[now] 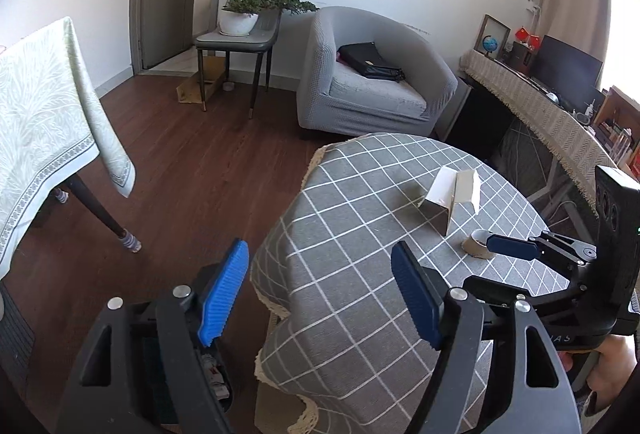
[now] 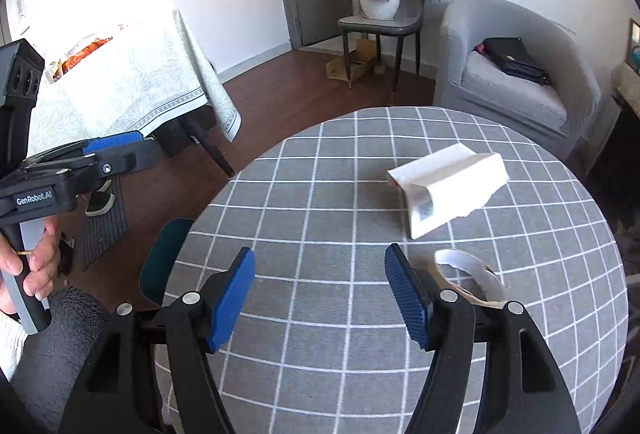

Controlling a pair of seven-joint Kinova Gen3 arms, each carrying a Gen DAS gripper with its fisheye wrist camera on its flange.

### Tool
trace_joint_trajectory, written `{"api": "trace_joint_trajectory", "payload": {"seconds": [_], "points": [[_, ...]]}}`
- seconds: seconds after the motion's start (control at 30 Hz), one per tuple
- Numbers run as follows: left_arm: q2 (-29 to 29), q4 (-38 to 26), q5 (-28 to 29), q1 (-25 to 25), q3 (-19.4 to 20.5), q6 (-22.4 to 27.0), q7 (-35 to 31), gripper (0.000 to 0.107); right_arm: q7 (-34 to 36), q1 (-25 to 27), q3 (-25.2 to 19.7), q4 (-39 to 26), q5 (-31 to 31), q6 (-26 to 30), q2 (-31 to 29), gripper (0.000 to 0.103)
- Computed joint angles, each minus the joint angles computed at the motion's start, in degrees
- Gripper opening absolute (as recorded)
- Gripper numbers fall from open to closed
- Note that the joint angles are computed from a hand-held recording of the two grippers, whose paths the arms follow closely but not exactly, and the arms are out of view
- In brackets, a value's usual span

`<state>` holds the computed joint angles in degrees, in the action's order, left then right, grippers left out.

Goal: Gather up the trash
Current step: 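Move both open tools back over the table toward the last box and ring, then grasp the white paper box with the left tool while the right tool grasps the last cardboard ring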

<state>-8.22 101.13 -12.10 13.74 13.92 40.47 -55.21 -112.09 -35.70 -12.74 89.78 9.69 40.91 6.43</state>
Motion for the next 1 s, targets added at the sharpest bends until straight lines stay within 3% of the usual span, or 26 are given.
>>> {"api": "trace_joint_trajectory", "payload": {"seconds": [0.27,0.47,0.7,1.0], "points": [[7.4,-3.5,6.3,4.4,-0.8,-4.3,-5.6,0.086,0.0,3.9,0.8,5.9,0.0,-2.4,-4.7,0.08],[12.5,-7.3,9.0,7.0,-1.9,-4.3,-6.7,0.092,-1.4,5.7,0.4,8.4,2.1,-3.0,-6.3,0.083],[15.7,-8.9,19.7,5.5,-2.5,-4.7,-13.5,0.093,-3.3,7.0,-0.3,9.5,5.0,-2.4,-7.5,0.087],[19.2,-10.5,28.6,3.4,-2.2,-5.6,-20.3,0.093,-1.4,9.0,0.6,10.1,1.9,-3.4,-7.3,0.088]]}}
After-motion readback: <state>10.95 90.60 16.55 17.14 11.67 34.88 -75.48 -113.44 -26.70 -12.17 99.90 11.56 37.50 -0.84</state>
